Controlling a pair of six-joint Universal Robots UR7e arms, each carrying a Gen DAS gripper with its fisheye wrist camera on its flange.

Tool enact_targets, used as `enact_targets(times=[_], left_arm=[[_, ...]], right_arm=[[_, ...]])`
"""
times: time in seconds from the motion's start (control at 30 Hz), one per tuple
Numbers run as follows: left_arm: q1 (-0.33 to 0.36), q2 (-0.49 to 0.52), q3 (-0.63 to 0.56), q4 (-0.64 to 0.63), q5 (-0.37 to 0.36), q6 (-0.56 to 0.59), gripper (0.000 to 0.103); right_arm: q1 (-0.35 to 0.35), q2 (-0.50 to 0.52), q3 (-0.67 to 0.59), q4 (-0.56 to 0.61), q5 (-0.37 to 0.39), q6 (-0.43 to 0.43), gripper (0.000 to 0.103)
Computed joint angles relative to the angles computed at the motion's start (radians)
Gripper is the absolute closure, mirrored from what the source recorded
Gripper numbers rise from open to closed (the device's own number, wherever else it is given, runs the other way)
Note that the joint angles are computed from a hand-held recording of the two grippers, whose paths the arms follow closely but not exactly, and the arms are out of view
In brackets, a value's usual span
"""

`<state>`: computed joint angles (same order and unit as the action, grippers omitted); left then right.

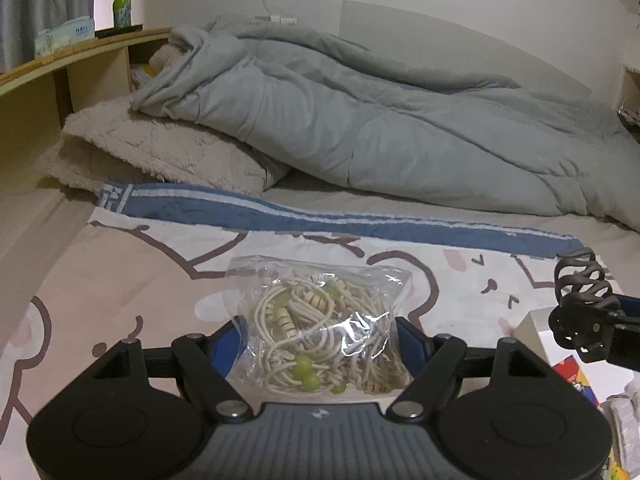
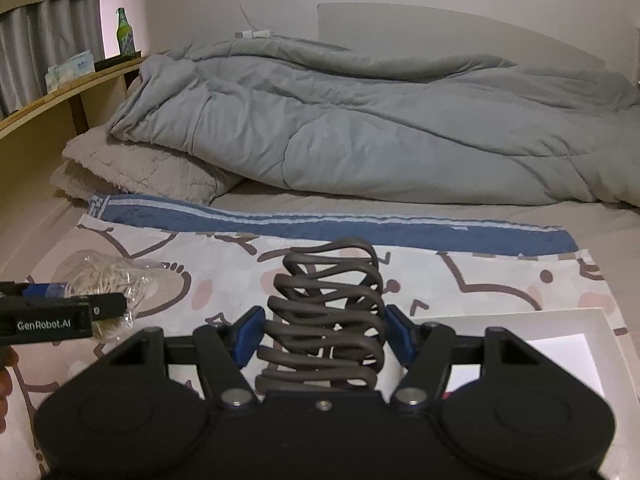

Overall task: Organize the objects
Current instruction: 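Carry the bead bag with the left tool while the right tool carries the spring into the tray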

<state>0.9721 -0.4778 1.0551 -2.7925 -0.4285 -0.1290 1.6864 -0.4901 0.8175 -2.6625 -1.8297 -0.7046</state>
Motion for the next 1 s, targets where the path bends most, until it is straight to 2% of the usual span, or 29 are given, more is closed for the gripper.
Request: enact_targets(times=[0.13, 0.27, 0.63, 0.8, 1.0], left_arm=[[-0.020, 0.019, -0.020, -0.032, 0.011, 0.045, 0.025], [-0.043, 0.047, -0.058, -0.077, -0.010, 0.114, 0.025], [-0.089, 0.149, -0.183, -0.150, -0.139, 0.267, 0.025], [-0.095, 0.215, -0.259, -0.135, -0.202, 0.334, 0.025], [-0.083, 0.311, -0.398, -0.023, -0.271, 0.332, 0.025]], right_arm=[[-0.003, -0.042, 0.044, -0.028, 0.012, 0.001, 0.037], [-0.007, -0.087, 0.085, -0.053, 0.022, -0.003, 0.037], [-0.039, -0.189, 0.132, -0.102, 0.072, -0.011, 0.037], [-0.063, -0.182, 0.095, -0.109, 0.043, -0.011, 0.037], [-0.098, -0.139, 0.012, -0.061, -0.040, -0.044, 0.037]])
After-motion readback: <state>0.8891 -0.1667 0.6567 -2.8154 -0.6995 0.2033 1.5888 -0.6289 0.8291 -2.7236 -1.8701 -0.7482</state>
